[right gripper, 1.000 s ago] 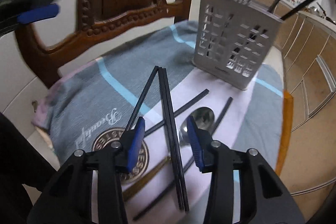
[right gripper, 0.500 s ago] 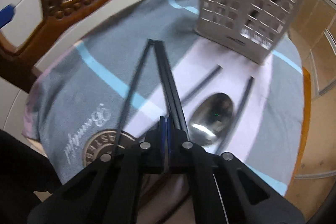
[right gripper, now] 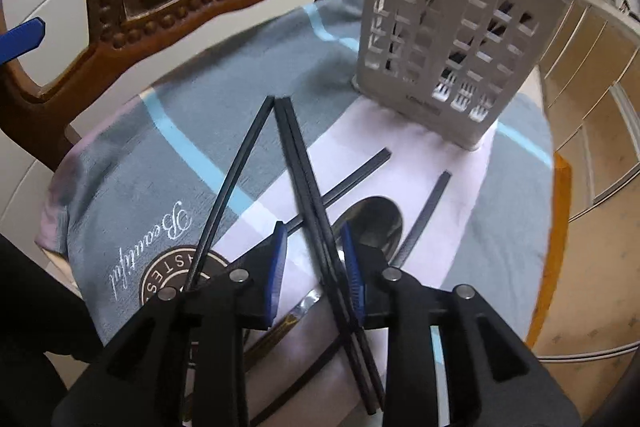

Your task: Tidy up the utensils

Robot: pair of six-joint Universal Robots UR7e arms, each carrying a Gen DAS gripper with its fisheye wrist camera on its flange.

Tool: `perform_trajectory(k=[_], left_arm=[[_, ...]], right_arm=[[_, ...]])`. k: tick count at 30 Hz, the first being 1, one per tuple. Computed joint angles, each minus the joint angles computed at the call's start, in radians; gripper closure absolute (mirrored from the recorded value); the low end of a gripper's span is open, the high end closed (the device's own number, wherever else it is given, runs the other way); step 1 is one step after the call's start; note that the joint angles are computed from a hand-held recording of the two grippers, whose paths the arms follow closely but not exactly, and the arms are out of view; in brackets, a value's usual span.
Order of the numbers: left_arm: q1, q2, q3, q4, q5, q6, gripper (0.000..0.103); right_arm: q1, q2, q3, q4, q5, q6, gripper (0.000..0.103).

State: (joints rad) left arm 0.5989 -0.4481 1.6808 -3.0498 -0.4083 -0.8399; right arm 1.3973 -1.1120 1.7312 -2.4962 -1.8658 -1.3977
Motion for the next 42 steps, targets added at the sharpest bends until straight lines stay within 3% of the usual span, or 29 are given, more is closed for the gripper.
perform_trajectory(k=[4,7,8,10,15,20,24,29,31,33,34,35,37,40,42], left_arm=[[0.009,-0.003,-0.006,0.023,-0.014,-0.014,0.014],[0.012,-0.003,-0.008,0.018,-0.02,-0.014,0.014],[0.012,-0.002,-0.008,0.017,-0.02,-0.013,0.014],[0.013,-0.003,-0.009,0.019,-0.02,-0.013,0.014],[0.015,-0.003,-0.015,0.043,-0.02,-0.034,0.014],[0.024,-0.005,-0.024,0.09,-0.03,-0.072,0.013],[0.043,0.003,-0.048,0.185,-0.044,-0.132,0.013],[0.084,0.04,-0.136,0.456,-0.053,-0.322,0.013],[0.096,0.068,-0.197,0.604,-0.043,-0.382,0.013],[0.1,0.086,-0.237,0.726,-0.025,-0.443,0.013],[0.103,0.097,-0.265,0.82,-0.019,-0.493,0.013],[0.106,0.105,-0.283,0.875,-0.018,-0.524,0.013],[0.109,0.121,-0.311,0.932,-0.016,-0.544,0.013],[0.116,0.144,-0.37,1.125,-0.002,-0.663,0.013],[0.121,0.143,-0.375,1.154,-0.01,-0.691,0.013]], right_arm=[[0.008,0.038,0.0,-0.031,-0.085,0.019,0.074],[0.006,0.051,-0.013,-0.019,-0.075,0.048,0.077],[0.005,0.052,-0.025,0.006,-0.062,0.077,0.087],[0.005,0.045,-0.04,0.055,-0.039,0.114,0.091],[0.004,0.0,-0.036,0.078,0.012,0.172,0.091],[-0.049,-0.08,-0.046,0.107,0.128,0.291,0.091],[-0.1,-0.102,-0.048,0.033,0.149,0.389,0.091],[-0.143,-0.077,-0.056,-0.043,0.098,0.482,0.091],[-0.139,-0.064,-0.059,-0.017,0.057,0.454,0.09],[-0.134,-0.066,-0.043,-0.011,0.069,0.411,0.088],[-0.133,-0.084,-0.025,-0.023,0.1,0.366,0.084],[-0.136,-0.103,-0.016,-0.032,0.128,0.339,0.073],[-0.141,-0.114,0.004,-0.128,0.165,0.299,0.064],[-0.144,-0.092,-0.012,-0.155,0.135,0.279,0.062],[-0.141,-0.085,-0.001,-0.198,0.108,0.246,0.062]])
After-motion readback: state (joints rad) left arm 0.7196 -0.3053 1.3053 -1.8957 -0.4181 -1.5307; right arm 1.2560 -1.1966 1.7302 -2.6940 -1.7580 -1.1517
